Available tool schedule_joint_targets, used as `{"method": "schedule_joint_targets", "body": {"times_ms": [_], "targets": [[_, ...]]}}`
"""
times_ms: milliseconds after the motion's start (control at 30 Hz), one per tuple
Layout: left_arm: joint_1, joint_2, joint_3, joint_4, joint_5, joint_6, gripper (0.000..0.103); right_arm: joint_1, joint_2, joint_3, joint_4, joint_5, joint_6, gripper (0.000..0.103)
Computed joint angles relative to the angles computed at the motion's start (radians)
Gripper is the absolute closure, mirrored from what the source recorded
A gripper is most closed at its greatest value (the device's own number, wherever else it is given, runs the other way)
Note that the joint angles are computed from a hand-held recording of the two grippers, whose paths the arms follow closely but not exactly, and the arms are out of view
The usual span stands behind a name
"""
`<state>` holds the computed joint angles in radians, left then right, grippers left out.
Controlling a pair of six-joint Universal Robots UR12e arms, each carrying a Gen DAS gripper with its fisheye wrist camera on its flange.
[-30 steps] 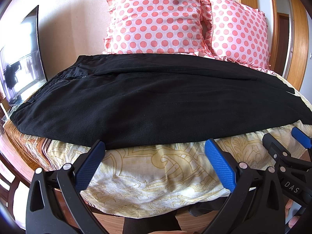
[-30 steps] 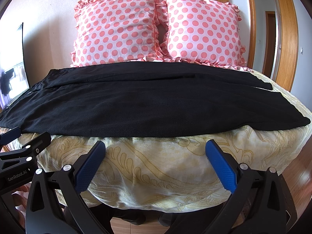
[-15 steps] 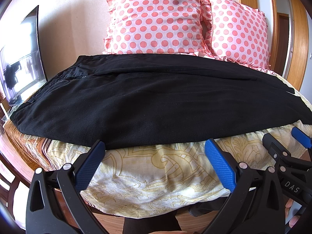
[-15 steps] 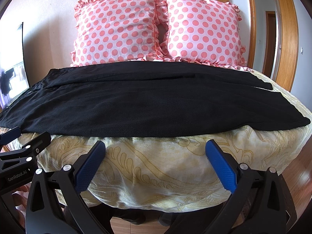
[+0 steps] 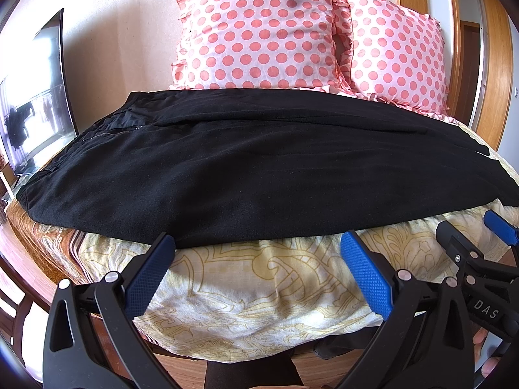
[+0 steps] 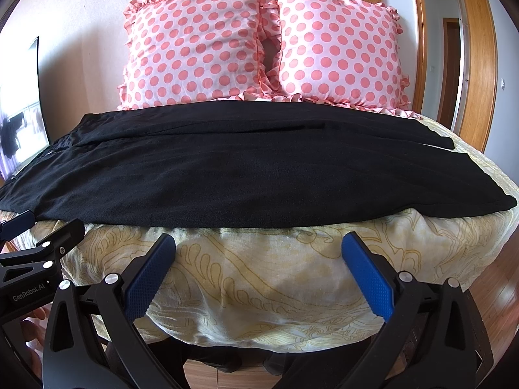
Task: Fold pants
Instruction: 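Move the right tool to the trouser leg hem and grasp it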
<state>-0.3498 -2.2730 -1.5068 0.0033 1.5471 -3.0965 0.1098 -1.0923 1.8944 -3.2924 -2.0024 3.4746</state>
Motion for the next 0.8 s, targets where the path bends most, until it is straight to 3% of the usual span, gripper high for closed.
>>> {"method": "schedule_joint_targets", "body": {"times_ms": [267, 433, 567, 800], "targets": [[0.009, 0.018, 0.002, -0.061, -0.043, 0.024, 0.002, -0.047, -0.058, 0.03, 0.017, 0.119, -0.02, 0.001], [0.023, 0.029, 0.007, -0.009, -0.099, 0.032, 0.002, -0.101, -0.123, 0.03, -0.018, 0.024, -0.028, 0.001], [0.022, 0.001, 0.061, 0.043, -0.093, -0.025, 0.002, -0.182, -0.13, -0.063, 0.142, 0.02, 0.041, 0.001], [0.033, -0.036, 0.133, -0.019, -0.131, -0.14, 0.002, -0.298, 0.025, -0.377, 0.543, -0.147, 0.143, 0.001]]}}
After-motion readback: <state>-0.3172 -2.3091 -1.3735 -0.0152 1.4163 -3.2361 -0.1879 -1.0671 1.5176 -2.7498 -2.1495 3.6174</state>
